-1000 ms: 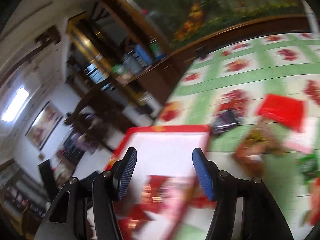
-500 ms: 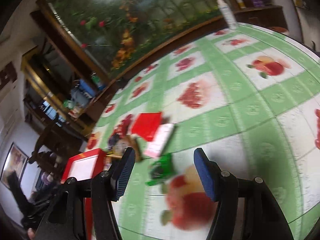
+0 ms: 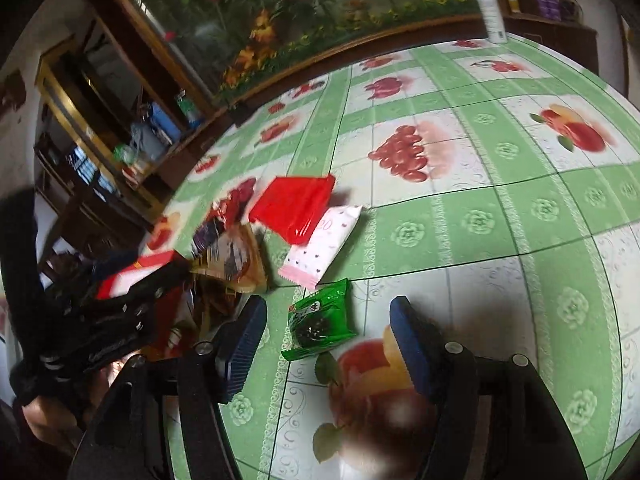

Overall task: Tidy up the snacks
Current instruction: 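Grasp the brown triangular bag with the left tool while the right tool grasps the green packet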

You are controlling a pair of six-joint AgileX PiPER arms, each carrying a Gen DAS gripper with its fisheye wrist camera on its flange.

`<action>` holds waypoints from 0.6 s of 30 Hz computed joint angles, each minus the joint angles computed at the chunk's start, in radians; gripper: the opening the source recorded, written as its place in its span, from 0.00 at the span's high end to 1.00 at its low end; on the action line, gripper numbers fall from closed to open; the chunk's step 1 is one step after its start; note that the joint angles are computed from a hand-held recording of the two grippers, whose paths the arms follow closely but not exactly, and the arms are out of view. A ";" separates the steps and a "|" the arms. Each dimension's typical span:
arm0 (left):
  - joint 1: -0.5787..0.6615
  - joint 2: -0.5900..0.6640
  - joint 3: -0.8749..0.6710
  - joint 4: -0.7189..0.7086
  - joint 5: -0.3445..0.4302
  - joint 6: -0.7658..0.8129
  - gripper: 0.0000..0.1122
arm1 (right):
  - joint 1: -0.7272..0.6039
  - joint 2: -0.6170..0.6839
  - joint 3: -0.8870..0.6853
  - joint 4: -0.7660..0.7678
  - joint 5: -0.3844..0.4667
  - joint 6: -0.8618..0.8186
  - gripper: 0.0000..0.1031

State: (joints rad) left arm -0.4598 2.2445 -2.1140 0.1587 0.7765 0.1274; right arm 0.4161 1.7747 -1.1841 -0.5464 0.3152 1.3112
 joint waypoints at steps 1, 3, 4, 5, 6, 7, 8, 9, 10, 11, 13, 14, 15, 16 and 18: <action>-0.006 0.023 -0.042 0.000 0.019 0.000 0.26 | 0.004 0.023 -0.033 0.043 0.029 -0.055 0.36; -0.010 0.045 -0.076 0.003 0.032 -0.004 0.26 | 0.015 0.043 -0.065 0.026 0.063 -0.055 0.36; -0.013 0.054 -0.097 0.006 0.047 -0.006 0.26 | 0.021 0.053 -0.083 0.028 0.082 -0.070 0.36; -0.015 0.062 -0.123 0.011 0.073 -0.009 0.27 | 0.028 0.067 -0.103 0.035 0.098 -0.097 0.36; -0.017 0.065 -0.137 0.012 0.088 -0.015 0.27 | 0.035 0.073 -0.114 0.024 0.113 -0.096 0.37; -0.009 0.042 -0.116 -0.020 0.070 -0.004 0.27 | 0.047 0.084 -0.132 -0.002 0.144 -0.090 0.37; -0.003 0.022 -0.091 -0.047 0.044 0.010 0.27 | 0.068 0.098 -0.154 -0.042 0.188 -0.075 0.42; -0.002 0.011 -0.079 -0.055 0.026 0.019 0.27 | 0.079 0.107 -0.168 -0.062 0.214 -0.069 0.53; -0.009 0.009 -0.083 -0.043 0.024 0.027 0.25 | 0.095 0.123 -0.192 -0.091 0.261 -0.063 0.63; -0.016 0.024 -0.109 -0.034 0.042 0.041 0.24 | 0.112 0.140 -0.217 -0.124 0.313 -0.051 0.64; -0.046 0.086 -0.194 0.024 0.105 0.060 0.24 | 0.119 0.141 -0.219 -0.137 0.327 -0.045 0.65; -0.059 0.121 -0.239 0.063 0.136 0.051 0.24 | 0.117 0.135 -0.209 -0.137 0.319 -0.042 0.65; -0.063 0.150 -0.276 0.071 0.155 0.057 0.23 | 0.114 0.133 -0.205 -0.135 0.312 -0.043 0.65; -0.064 0.165 -0.291 0.060 0.161 0.064 0.23 | 0.112 0.129 -0.199 -0.134 0.306 -0.042 0.65; -0.063 0.197 -0.341 0.023 0.197 0.086 0.23 | 0.111 0.126 -0.194 -0.134 0.303 -0.041 0.65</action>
State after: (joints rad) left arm -0.5224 2.4410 -2.4550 0.1819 0.9736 0.2138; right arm 0.5272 1.9012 -1.3784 -0.6807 0.6185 1.2704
